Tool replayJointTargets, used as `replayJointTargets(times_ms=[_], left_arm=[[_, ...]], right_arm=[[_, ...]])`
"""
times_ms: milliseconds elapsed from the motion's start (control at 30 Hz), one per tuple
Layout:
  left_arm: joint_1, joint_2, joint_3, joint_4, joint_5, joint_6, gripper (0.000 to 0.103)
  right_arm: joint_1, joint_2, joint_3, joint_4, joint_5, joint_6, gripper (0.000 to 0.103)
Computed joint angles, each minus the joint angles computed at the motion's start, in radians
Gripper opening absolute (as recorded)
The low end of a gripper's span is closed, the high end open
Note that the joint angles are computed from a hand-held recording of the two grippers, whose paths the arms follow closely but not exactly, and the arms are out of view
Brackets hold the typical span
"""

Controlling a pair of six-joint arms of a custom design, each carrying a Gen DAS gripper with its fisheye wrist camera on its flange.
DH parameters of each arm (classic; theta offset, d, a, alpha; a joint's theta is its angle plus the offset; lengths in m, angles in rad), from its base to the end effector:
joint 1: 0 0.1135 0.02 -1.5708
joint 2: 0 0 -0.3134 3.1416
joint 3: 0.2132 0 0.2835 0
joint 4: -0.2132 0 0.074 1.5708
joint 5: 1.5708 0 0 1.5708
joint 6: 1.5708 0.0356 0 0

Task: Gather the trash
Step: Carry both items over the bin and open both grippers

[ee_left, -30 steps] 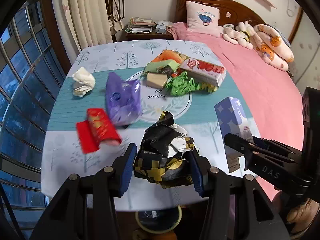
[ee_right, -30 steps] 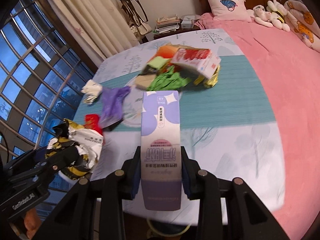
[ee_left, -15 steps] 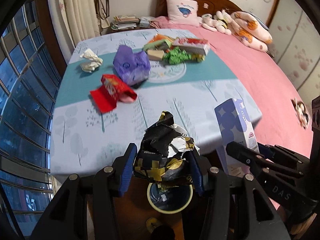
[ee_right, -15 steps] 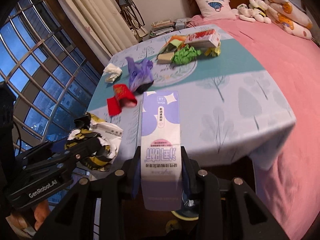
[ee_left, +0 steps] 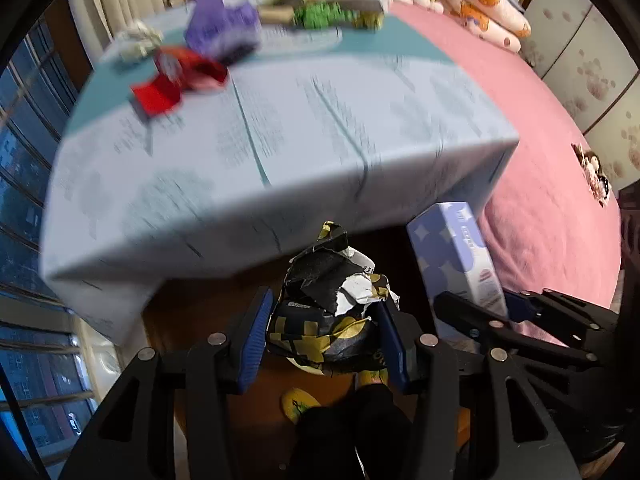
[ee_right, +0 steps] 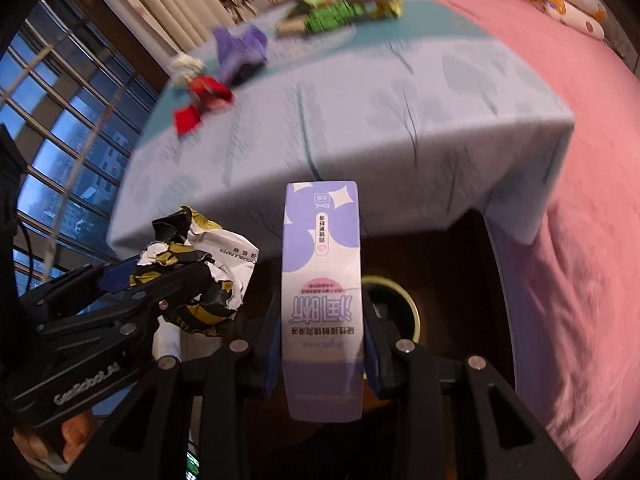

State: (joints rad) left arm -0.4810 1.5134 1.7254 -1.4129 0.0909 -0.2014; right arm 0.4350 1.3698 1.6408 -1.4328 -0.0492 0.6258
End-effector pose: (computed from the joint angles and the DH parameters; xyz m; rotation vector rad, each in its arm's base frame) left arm 0.2643 -0.1416 0.4413 0.4150 2.7775 -0.2962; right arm 0.2277 0.1077 0.4520 0.2518 2.7808 0.3522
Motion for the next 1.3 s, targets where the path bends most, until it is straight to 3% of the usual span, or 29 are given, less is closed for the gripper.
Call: replayJointTargets(times_ms=[200, 400, 533, 733, 800, 867, 933, 1133, 1300], left_arm=[[-0.069, -0.025, -0.279, 0.193, -0.050, -0.035, 0.049], [-0.103, 0.011, -0.536, 0.444, -0.078, -0.064, 0.049], [-0.119, 0.073, -0.697, 0.650, -0.090, -0.089, 0.050], [-0.140, 0.185, -0.813, 0.853, -0.088, -0.136, 0.054], [-0.141, 0.216, -0.829, 0.884, -0.081, -0.148, 0.064], [-0.134, 0.225, -0.849, 0.914, -0.085, -0.155, 0.088], [-0.135, 0.229, -0.854, 0.928, -0.098, -0.163, 0.095], [-0.136, 0.208, -0.853, 0.915, -0.138, -0.180, 0.097], [-0.132, 0.130, -0.813, 0.817, -0.144, -0.209, 0.097]], right_arm=[[-0.040, -0.071, -0.329, 0.172, -0.048, 0.000, 0.034], [-0.103, -0.093, -0.676, 0.458, -0.127, -0.057, 0.034], [-0.136, -0.034, -0.878, 0.688, -0.178, -0.103, 0.034], [-0.183, 0.133, -1.053, 0.994, -0.240, -0.146, 0.038], [-0.199, 0.184, -1.076, 1.056, -0.256, -0.156, 0.042], [-0.202, 0.238, -1.071, 1.083, -0.246, -0.172, 0.057], [-0.196, 0.264, -1.069, 1.109, -0.239, -0.174, 0.070], [-0.191, 0.229, -1.064, 1.088, -0.213, -0.161, 0.070], [-0.208, 0.155, -1.036, 1.000, -0.208, -0.163, 0.070]])
